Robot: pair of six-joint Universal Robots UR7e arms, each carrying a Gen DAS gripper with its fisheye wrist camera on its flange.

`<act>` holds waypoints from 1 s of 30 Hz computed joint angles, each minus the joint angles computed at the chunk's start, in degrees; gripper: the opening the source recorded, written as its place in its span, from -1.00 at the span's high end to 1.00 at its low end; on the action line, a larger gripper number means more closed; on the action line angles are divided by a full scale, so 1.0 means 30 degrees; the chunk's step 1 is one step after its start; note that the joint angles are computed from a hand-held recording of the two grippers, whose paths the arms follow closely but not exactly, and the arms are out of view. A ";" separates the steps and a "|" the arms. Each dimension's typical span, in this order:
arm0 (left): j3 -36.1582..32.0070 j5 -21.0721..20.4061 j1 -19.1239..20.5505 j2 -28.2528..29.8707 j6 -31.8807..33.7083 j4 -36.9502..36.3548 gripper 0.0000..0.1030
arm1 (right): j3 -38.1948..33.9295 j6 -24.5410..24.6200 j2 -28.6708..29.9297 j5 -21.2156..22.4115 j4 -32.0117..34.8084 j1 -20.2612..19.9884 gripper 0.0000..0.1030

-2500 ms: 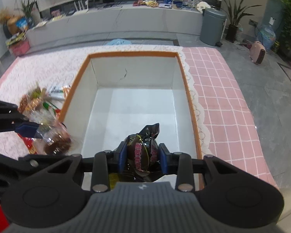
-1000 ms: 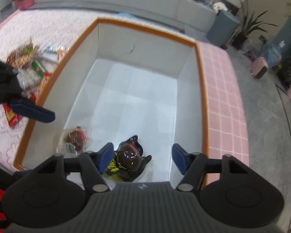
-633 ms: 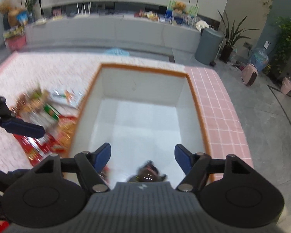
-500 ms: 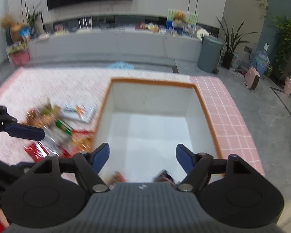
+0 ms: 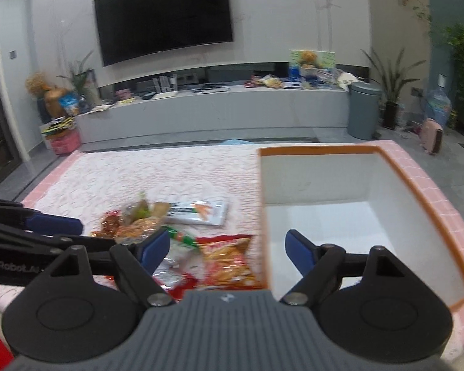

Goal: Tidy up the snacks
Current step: 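Move both tools back over the snack pile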

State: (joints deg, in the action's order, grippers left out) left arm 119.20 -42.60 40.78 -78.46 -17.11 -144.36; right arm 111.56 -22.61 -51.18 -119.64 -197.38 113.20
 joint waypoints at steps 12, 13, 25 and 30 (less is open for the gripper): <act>0.0653 0.0170 0.1938 -0.1262 -0.1855 0.1574 -0.34 | -0.1160 -0.0799 0.2102 0.0319 0.0741 -0.0098 -0.54; 0.0720 0.0047 0.2119 -0.1301 -0.1833 0.1532 -0.34 | -0.1335 -0.0463 0.2245 0.0317 0.1121 -0.0156 -0.54; 0.0759 -0.1860 0.3972 -0.0882 -0.0717 -0.0468 -0.34 | -0.2638 -0.0994 0.3642 0.0160 0.2946 -0.0558 -0.46; 0.0688 -0.1554 0.4204 -0.0560 -0.0873 -0.0287 -0.34 | -0.3137 -0.1713 0.4157 0.0141 0.3327 -0.0634 -0.35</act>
